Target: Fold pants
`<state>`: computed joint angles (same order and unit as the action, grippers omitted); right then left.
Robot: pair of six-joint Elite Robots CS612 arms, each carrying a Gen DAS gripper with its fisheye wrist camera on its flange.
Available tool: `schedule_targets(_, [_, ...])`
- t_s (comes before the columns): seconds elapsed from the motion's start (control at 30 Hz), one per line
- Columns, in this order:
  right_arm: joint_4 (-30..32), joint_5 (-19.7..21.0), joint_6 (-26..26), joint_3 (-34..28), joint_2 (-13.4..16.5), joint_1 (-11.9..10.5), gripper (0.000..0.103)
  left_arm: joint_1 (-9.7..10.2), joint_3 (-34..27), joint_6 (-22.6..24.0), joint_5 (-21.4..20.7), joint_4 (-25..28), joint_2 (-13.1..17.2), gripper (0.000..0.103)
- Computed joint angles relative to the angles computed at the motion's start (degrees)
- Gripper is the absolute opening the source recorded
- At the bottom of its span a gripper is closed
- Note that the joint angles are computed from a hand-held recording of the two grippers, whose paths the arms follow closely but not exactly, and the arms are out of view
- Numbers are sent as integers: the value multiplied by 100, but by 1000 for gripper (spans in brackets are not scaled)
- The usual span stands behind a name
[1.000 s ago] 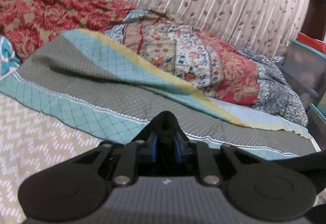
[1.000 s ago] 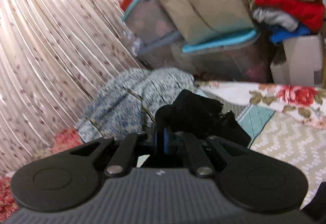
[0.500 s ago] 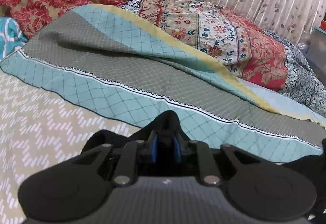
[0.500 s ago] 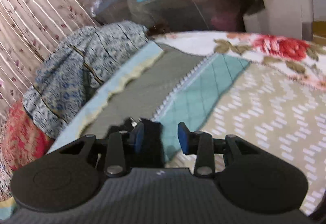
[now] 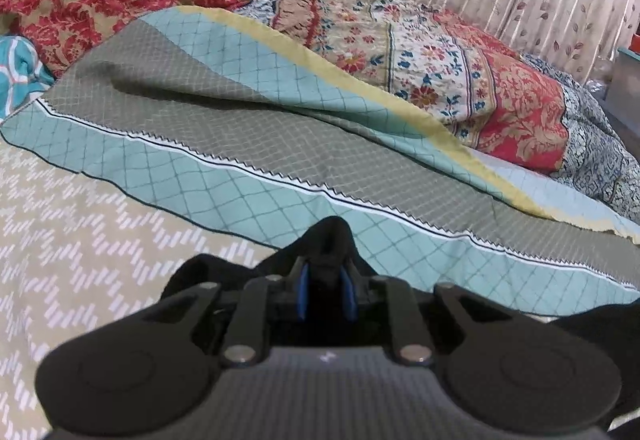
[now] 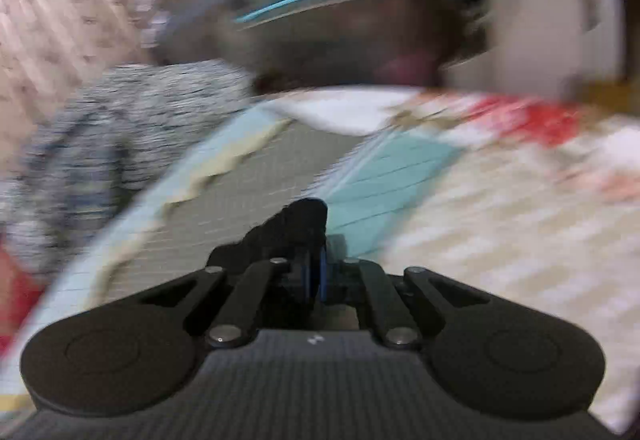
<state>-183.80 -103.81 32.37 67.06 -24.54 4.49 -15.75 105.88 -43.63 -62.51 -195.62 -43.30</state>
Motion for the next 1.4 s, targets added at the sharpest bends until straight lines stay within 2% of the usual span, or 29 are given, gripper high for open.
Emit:
schedule_targets(0.03, [172, -56, 31, 38, -37, -8, 27, -1, -12, 17, -9, 7, 15, 16])
schedule_targets(0.07, [300, -179, 51, 77, -75, -5, 52, -5, -29, 32, -7, 25, 29, 16])
schedule_targets(0.1, [199, -439, 53, 117, -84, 24, 60, -5, -43, 32, -18, 32, 39, 16])
schedule_targets(0.13, [33, -728, 42, 130, -80, 64, 62, -3, -49, 16, -33, 25, 45, 16])
schedule_targets(0.17, [-59, -814, 7, 106, -69, 85, 62, -1, -51, -9, -45, 15, 47, 16])
schedule_targets(0.23, [-274, -514, -100, 105, -95, 96, 62, 7, -44, -51, -77, -2, 42, 17])
schedule_targets(0.27, [-317, -253, -242, 59, -90, 93, 62, 10, -37, -54, -93, -11, 37, 17])
schedule_targets(0.33, [-158, 606, -757, -163, -31, 93, 62, 15, -22, -37, -117, -36, 25, 17])
schedule_targets(0.4, [428, 1244, -1222, -537, 89, 136, 60, 15, -8, -32, -121, -71, 19, 17])
schedule_targets(0.43, [775, 1357, -1252, -728, 156, 164, 60, 16, 2, -43, -127, -85, 15, 17])
schedule_targets(0.57, [2156, 1427, -475, -1473, 484, 223, 60, 19, 16, -43, -168, -88, -1, 17])
schedule_targets(0.63, [2067, 1139, -456, -1581, 602, 287, 59, 19, 15, 14, -178, -66, -11, 17])
schedule_targets(0.7, [1993, 715, -829, -1685, 678, 368, 25, 30, 11, 54, -201, -46, -18, 17])
schedule_targets(0.73, [1871, 762, -840, -1664, 683, 356, 5, 39, 11, 49, -220, -48, -20, 17])
schedule_targets(0.8, [1515, 939, -467, -1611, 694, 284, 4, 45, 3, 14, -192, -74, -15, 17])
schedule_targets(0.87, [879, 1058, -188, -1578, 734, 230, 4, 39, -21, 15, -93, -151, 10, 17])
schedule_targets(0.93, [113, 1276, 210, -1676, 871, 177, 4, 51, -79, -22, -49, -199, 51, 17])
schedule_targets(0.97, [-25, 1238, 328, -1828, 967, 186, 5, 62, -126, -104, -60, -160, 78, 17])
schedule_targets(1.03, [353, 973, 383, -2125, 1099, 231, 6, 71, -249, -133, -53, 3, 157, 21])
schedule_targets(1.07, [863, 940, 344, -2251, 1122, 245, 12, 65, -317, -84, 0, 172, 194, 25])
schedule_targets(1.1, [1256, 1085, 310, -2299, 1125, 229, 14, 68, -389, -118, 2, 474, 210, 27])
schedule_targets(1.13, [1410, 1172, 429, -2256, 1102, 216, 17, 80, -396, -183, -76, 577, 208, 34])
schedule_targets(1.17, [1324, 1224, 602, -2129, 1051, 212, 17, 87, -371, -209, -179, 498, 205, 37])
schedule_targets(1.2, [998, 1322, 713, -1921, 985, 200, 21, 66, -313, -161, -170, 398, 179, 46])
schedule_targets(1.27, [551, 1345, 627, -1487, 784, 210, 37, 1, -210, -16, -39, 288, 106, 59])
schedule_targets(1.3, [285, 1387, 466, -1205, 650, 218, 37, -51, -127, 56, 75, 233, 47, 66])
schedule_targets(1.37, [-173, 1771, 276, -668, 402, 192, 37, -128, 18, 147, 186, 145, -59, 76])
schedule_targets(1.4, [-398, 1959, 261, -343, 251, 177, 37, -181, 131, 173, 256, 57, -128, 77])
